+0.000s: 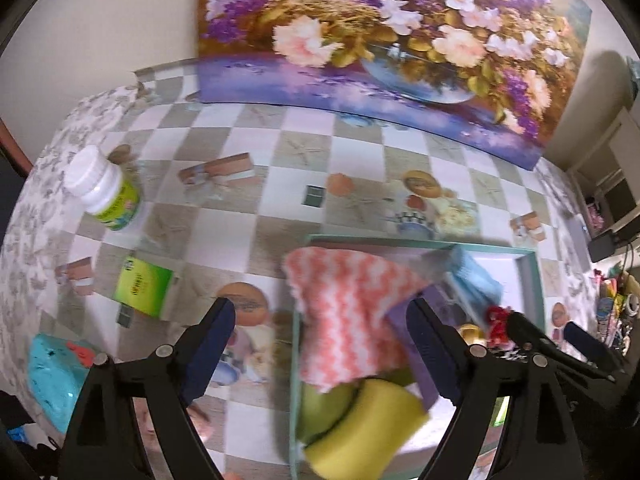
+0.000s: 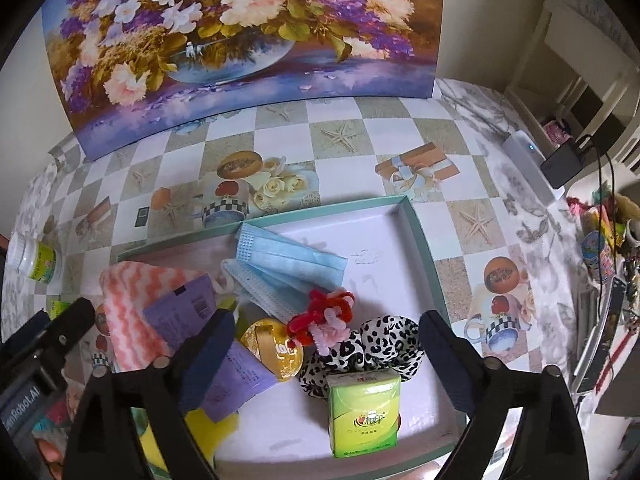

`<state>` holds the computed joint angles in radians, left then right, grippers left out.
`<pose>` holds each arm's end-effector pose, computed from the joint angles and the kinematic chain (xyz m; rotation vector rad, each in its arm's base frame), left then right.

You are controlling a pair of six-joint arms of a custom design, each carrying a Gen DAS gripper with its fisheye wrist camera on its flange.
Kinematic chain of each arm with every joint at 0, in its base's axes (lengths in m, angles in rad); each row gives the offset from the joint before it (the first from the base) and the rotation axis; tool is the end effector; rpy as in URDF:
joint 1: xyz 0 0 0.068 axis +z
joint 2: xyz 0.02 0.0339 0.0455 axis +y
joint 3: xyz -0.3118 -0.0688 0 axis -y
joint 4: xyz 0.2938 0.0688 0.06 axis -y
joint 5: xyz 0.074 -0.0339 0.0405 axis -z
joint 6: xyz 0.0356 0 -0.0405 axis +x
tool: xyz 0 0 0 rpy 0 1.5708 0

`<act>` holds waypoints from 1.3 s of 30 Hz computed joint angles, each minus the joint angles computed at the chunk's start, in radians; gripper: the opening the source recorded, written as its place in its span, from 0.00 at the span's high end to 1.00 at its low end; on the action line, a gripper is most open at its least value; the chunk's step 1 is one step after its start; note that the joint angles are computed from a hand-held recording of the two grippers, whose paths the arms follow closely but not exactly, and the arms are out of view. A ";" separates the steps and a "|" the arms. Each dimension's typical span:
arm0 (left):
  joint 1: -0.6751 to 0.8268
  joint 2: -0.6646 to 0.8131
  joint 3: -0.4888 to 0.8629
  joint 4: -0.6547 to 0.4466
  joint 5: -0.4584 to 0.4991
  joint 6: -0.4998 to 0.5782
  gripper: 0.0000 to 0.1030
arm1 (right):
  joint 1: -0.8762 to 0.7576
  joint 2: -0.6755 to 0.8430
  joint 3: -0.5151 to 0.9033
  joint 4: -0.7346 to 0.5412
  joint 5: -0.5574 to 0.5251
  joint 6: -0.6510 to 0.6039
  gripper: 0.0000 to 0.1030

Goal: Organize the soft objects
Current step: 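Open both tools to drop the packet and red toy into the tray, then move both open tools back toward the pink cloth and tissue pack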

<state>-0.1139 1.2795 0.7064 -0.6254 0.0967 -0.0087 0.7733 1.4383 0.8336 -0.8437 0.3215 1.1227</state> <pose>0.2476 -0.0318 0.2013 0.1709 2.7661 -0.1658 0.1995 0.1790 0.1979 0.5154 2.7596 -0.1258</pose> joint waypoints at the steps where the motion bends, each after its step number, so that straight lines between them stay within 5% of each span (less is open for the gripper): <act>1: 0.011 0.001 0.001 -0.002 0.000 0.009 0.14 | 0.005 0.001 0.005 -0.005 0.006 0.002 0.05; 3: 0.036 0.001 0.004 -0.007 0.003 0.029 0.08 | 0.012 0.004 0.014 -0.014 0.013 0.005 0.03; 27: 0.306 -0.108 -0.050 -0.108 0.056 0.246 0.08 | 0.232 0.066 0.141 -0.089 0.058 0.144 0.03; 39: 0.443 -0.207 -0.164 -0.088 -0.013 0.315 0.08 | 0.333 0.159 0.204 -0.105 0.057 0.198 0.03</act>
<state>0.3288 1.0728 0.5419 -0.7139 0.0841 0.3065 1.1067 1.5972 1.0380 -0.9484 0.3783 1.3209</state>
